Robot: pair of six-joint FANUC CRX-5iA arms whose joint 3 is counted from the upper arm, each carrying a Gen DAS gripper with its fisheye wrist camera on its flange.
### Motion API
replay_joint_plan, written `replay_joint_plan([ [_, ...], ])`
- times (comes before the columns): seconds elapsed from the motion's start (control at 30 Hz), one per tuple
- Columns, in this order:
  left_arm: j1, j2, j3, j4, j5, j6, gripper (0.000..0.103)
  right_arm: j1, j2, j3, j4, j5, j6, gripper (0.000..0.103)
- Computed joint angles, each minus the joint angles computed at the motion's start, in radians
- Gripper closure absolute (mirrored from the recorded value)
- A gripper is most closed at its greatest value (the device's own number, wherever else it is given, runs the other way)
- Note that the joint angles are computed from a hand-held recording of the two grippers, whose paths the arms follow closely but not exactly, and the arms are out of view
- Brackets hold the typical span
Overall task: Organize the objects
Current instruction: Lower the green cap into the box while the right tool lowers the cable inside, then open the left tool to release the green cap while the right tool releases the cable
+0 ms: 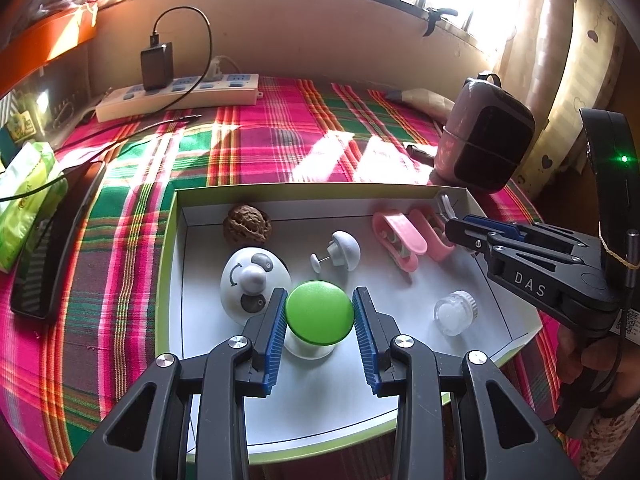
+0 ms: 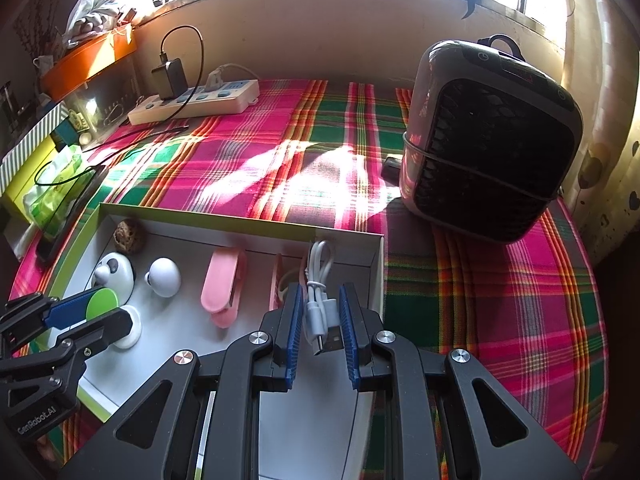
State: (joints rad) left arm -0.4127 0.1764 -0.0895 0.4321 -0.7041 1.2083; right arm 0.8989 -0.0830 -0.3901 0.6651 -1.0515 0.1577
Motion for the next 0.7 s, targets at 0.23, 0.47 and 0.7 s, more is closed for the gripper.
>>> replay_joint_plan([
  [0.23, -0.001, 0.003, 0.002, -0.003, -0.001, 0.001, 0.072, 0.003, 0.004, 0.003, 0.005, -0.011, -0.002, 0.083],
  [0.47, -0.002, 0.008, 0.011, -0.015, -0.004, 0.009, 0.072, 0.004, 0.004, 0.003, 0.005, -0.011, -0.003, 0.083],
  [0.7, -0.001, 0.009, 0.011, -0.01, -0.008, 0.005, 0.069, 0.004, 0.004, 0.005, 0.006, -0.01, -0.007, 0.083],
])
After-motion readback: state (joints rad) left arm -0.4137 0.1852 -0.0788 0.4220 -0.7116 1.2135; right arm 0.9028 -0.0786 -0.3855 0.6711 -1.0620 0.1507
